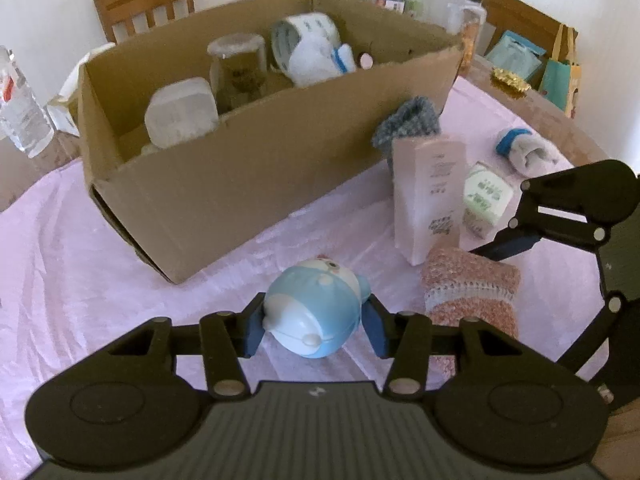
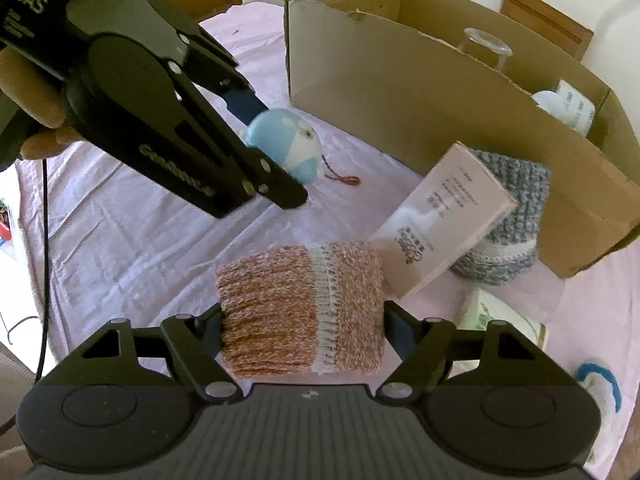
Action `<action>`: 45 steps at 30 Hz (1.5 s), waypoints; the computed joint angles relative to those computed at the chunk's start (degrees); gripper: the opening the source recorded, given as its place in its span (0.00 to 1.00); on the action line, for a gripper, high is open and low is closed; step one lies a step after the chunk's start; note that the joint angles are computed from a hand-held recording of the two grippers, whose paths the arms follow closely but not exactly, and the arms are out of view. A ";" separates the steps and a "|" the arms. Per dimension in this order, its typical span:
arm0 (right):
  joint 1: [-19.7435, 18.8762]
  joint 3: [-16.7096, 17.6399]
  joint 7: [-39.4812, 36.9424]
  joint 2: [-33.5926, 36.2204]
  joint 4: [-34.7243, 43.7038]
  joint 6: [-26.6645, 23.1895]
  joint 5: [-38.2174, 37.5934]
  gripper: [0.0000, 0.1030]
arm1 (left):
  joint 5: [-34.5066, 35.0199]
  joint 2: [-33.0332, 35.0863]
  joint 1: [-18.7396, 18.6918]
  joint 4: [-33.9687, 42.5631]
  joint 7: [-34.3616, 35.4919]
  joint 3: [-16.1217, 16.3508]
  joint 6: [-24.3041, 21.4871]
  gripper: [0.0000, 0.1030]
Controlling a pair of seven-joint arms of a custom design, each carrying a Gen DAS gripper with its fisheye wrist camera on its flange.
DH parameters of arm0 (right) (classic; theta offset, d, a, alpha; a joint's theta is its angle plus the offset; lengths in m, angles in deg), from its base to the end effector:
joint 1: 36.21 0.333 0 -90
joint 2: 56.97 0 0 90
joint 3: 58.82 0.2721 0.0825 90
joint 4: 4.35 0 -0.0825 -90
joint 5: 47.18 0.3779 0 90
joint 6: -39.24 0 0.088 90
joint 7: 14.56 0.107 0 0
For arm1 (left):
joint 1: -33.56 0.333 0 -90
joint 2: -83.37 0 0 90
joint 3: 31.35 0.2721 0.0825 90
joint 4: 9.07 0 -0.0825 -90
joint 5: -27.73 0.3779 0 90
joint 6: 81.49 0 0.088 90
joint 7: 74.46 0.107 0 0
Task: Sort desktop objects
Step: 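Grasp the blue-white toy with left tool while right grasps the pink knitted sock, then carry the toy into the box with left tool while right drops the pink sock in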
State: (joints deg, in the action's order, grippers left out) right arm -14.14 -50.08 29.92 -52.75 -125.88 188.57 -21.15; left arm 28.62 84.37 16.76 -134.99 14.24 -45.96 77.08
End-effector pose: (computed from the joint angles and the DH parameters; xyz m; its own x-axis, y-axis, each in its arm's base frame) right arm 0.5027 0.2881 0.3802 0.8362 -0.5479 -0.0243 -0.4878 -0.7227 -0.4896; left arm 0.4862 -0.2973 0.3980 -0.5126 -0.8586 0.0039 -0.7317 0.4344 -0.5252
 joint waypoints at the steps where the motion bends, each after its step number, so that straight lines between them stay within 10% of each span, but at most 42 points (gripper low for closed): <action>1: -0.14 -0.05 -0.42 -0.47 -0.21 -0.16 0.36 0.79 | -0.14 -0.47 -0.03 -0.01 -0.04 -0.03 -0.28 0.48; 21: -0.53 -3.26 -2.99 -7.79 2.30 -6.31 1.88 0.79 | -7.05 -6.83 -2.09 1.59 4.15 -0.27 -4.49 0.48; 45: -3.72 -2.70 7.36 3.07 18.86 -2.46 -7.77 0.79 | 7.63 3.32 0.79 18.41 -4.65 1.13 -3.82 0.49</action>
